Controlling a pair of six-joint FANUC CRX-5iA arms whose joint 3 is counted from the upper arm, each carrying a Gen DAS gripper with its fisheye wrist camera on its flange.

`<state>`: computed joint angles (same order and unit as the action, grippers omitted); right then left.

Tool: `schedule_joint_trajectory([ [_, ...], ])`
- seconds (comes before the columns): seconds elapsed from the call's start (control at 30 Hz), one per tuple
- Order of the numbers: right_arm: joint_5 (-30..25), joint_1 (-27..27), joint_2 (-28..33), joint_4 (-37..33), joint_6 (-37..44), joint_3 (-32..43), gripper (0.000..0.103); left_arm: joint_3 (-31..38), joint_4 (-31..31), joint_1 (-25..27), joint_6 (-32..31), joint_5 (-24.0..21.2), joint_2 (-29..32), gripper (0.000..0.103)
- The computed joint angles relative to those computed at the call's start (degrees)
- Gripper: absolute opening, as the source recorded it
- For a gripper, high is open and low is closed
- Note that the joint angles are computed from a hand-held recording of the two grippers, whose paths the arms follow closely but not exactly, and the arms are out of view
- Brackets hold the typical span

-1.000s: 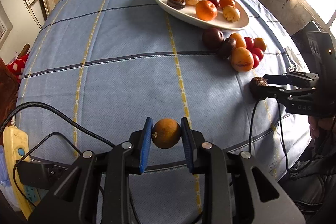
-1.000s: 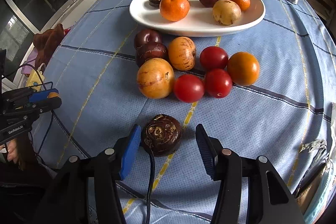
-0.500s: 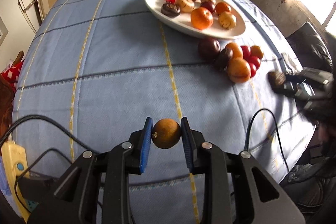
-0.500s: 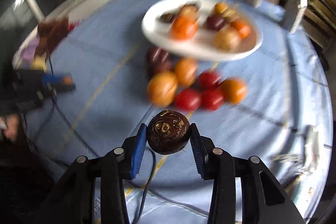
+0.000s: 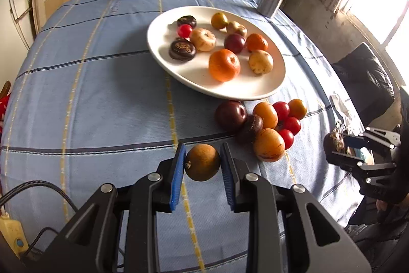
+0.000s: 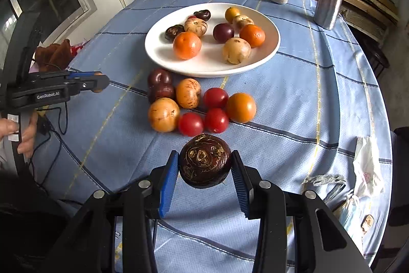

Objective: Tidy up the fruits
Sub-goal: 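Carry both fruits onto the white plate and open both grippers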

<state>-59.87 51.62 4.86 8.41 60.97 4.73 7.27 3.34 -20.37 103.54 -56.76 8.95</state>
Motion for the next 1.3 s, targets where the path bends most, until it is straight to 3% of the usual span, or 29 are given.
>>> schedule_joint_trajectory([
  [0.33, 1.0, -4.2, 3.6, -2.7, 3.0, 5.6, 0.042, 6.3, -1.6, 1.0, 0.5, -1.7, 3.6, 0.027],
  [0.57, 1.1, -7.4, 10.3, -5.5, 8.3, 16.1, 0.042, 18.0, -2.9, 2.9, -1.6, -4.0, 10.8, 0.027],
  [0.87, -2.4, -10.6, 26.4, -8.2, 14.9, 39.2, 0.042, 34.5, -2.7, 5.0, -4.4, -8.4, 23.3, 0.027],
  [1.07, -11.5, -12.1, 40.2, -11.1, 16.6, 59.2, 0.042, 38.8, -1.8, 6.1, -4.5, -10.0, 28.2, 0.027],
  [1.3, -17.5, -12.5, 48.0, -11.9, 15.8, 70.3, 0.042, 40.7, -0.4, 6.7, -4.6, -10.2, 31.2, 0.027],
])
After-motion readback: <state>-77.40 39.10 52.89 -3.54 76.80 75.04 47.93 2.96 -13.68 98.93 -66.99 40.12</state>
